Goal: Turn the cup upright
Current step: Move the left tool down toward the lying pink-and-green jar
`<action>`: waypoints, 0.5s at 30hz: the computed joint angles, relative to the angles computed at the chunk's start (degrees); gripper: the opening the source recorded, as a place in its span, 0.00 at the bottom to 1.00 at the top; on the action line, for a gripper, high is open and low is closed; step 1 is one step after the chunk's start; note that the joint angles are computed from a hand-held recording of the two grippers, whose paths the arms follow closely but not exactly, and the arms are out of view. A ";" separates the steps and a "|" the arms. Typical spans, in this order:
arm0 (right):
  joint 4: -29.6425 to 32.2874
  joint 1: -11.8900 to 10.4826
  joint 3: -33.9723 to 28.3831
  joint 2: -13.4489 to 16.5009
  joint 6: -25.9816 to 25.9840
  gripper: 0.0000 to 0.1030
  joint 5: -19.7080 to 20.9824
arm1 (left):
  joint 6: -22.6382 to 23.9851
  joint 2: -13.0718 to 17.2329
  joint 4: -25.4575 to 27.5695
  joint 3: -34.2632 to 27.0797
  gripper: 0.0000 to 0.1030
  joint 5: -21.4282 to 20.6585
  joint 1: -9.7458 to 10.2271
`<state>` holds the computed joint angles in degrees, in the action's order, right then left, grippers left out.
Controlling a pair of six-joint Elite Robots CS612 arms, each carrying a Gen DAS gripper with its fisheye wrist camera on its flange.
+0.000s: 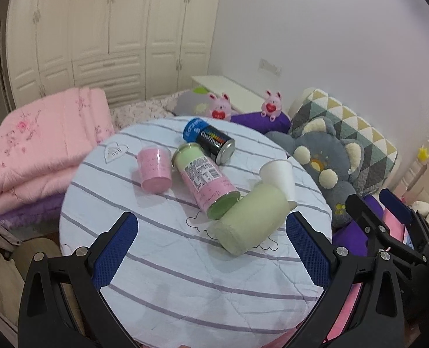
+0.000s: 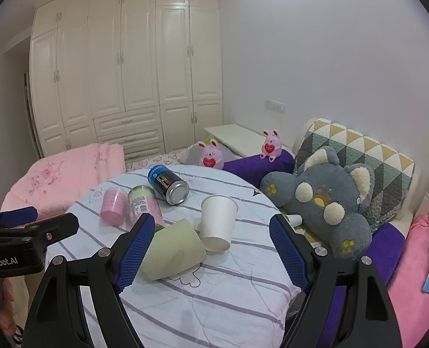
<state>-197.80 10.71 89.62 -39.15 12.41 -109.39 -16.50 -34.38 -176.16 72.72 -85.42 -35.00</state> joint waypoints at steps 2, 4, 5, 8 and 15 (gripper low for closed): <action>1.93 -0.34 -1.19 0.53 0.41 0.80 0.62 | -0.41 0.98 3.26 -2.29 1.00 -1.19 0.30; 2.97 -0.66 -2.12 0.99 0.46 0.80 1.28 | -1.55 1.96 6.02 -4.55 1.00 -2.05 0.60; 3.31 -0.75 -2.53 1.24 0.41 0.80 1.43 | -2.41 2.47 7.40 -5.71 1.00 -2.56 0.78; 4.73 -1.15 -4.04 2.03 0.27 0.80 1.65 | -6.76 4.78 12.94 -10.63 1.00 -6.70 1.67; 7.03 -2.42 -6.74 3.62 0.38 0.80 3.09 | -10.87 11.81 30.53 -25.65 1.00 -10.76 2.38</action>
<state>-190.77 8.28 82.88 -35.53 12.79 -106.30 -27.37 -22.57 -145.62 47.06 -96.18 -32.61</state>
